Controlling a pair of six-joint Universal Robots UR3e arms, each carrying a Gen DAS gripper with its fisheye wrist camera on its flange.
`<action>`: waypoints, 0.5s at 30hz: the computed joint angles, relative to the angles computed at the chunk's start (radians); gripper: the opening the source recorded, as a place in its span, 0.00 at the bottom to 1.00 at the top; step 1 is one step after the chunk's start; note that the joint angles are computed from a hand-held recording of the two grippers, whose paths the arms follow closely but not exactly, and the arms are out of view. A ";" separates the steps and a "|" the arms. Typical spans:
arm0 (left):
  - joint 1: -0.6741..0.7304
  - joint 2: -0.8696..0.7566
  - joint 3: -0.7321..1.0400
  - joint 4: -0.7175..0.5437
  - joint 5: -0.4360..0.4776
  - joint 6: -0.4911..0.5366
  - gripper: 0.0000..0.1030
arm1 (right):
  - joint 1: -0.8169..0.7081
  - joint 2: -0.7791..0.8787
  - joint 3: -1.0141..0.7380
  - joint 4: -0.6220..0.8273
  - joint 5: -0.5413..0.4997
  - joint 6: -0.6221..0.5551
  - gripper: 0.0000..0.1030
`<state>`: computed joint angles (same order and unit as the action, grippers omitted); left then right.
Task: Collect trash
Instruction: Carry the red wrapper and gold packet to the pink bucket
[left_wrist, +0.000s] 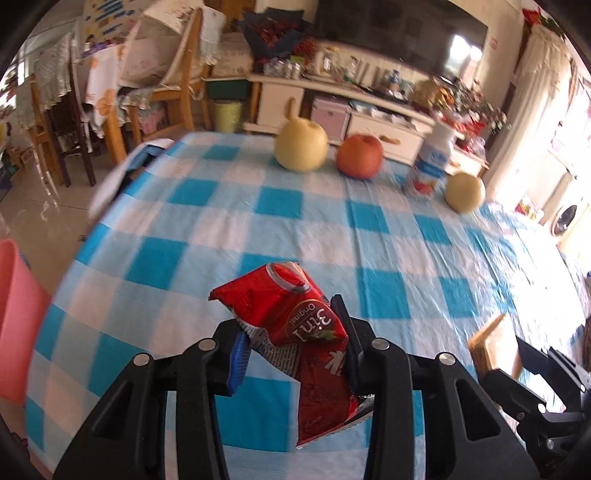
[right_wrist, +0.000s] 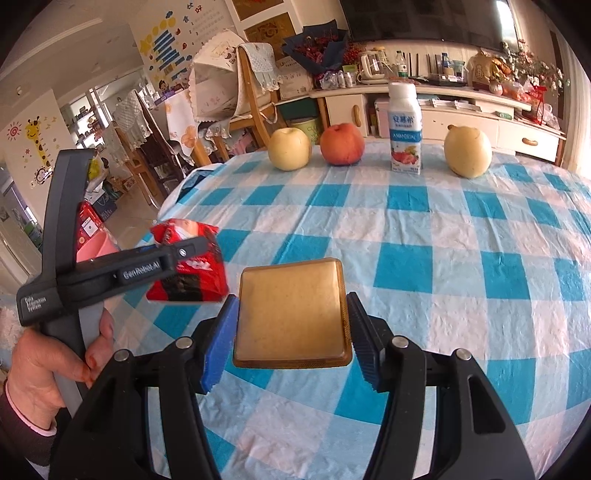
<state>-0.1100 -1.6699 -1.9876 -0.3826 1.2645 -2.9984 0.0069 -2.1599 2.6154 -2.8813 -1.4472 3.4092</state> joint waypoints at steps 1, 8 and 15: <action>0.014 0.008 0.000 0.003 0.004 -0.002 0.40 | 0.009 0.011 -0.011 -0.005 -0.004 0.007 0.57; 0.136 0.064 -0.002 -0.002 0.000 -0.005 0.40 | 0.143 0.196 -0.145 -0.073 -0.079 0.068 0.57; 0.267 0.088 0.021 -0.024 -0.021 -0.023 0.40 | 0.281 0.410 -0.357 -0.077 -0.134 0.094 0.57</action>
<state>0.1571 -1.5823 -1.9668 -0.4068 1.2432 -3.0213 0.2880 -1.7495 2.2579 -2.9582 -1.5814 3.5033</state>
